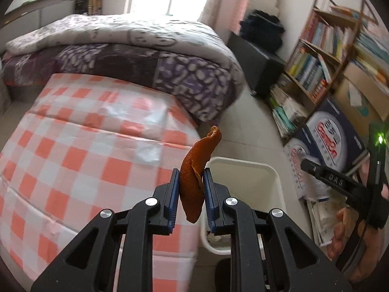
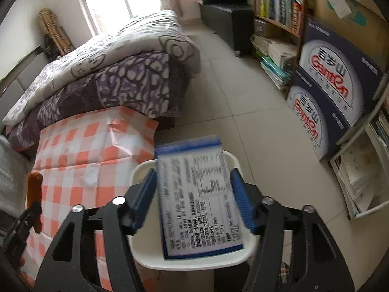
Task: Collect trash
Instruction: 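Carry the blue box and orange peel over the bin and open both tools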
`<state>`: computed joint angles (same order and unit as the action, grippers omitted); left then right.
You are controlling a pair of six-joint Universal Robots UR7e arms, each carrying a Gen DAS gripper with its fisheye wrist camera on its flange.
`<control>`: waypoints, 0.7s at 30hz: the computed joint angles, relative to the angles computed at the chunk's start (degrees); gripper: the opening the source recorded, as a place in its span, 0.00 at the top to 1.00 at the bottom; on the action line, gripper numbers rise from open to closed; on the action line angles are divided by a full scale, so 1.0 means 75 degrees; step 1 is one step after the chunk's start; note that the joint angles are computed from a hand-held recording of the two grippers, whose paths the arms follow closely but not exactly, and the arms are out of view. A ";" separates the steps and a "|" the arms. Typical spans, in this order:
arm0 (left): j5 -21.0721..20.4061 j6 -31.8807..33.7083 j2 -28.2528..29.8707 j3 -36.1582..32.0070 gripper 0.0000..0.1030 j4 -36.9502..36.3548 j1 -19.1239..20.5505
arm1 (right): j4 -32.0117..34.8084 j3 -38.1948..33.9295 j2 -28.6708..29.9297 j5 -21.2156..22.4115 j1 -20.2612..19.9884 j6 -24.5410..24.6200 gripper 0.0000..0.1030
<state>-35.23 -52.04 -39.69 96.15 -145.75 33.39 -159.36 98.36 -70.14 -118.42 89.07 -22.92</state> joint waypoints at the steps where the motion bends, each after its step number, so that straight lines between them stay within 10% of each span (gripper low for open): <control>1: -0.0067 0.0149 0.0105 -0.0097 0.81 -0.0060 -0.0003 | -0.0021 -0.0010 -0.0040 -0.0002 -0.0060 0.0098 0.29; 18: -0.1046 0.1736 0.1781 -0.2142 0.80 0.0177 0.0078 | -0.0044 -0.0445 -0.0460 0.0112 -0.0558 0.0514 0.13; 21: -0.1404 0.1822 0.2021 -0.2499 0.56 0.0128 0.0213 | -0.0016 -0.0477 -0.0486 0.0188 -0.0603 0.0653 0.12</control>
<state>-45.76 -38.37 -24.54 77.41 -144.79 34.99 -159.48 94.79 -73.78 -117.01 84.55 -18.02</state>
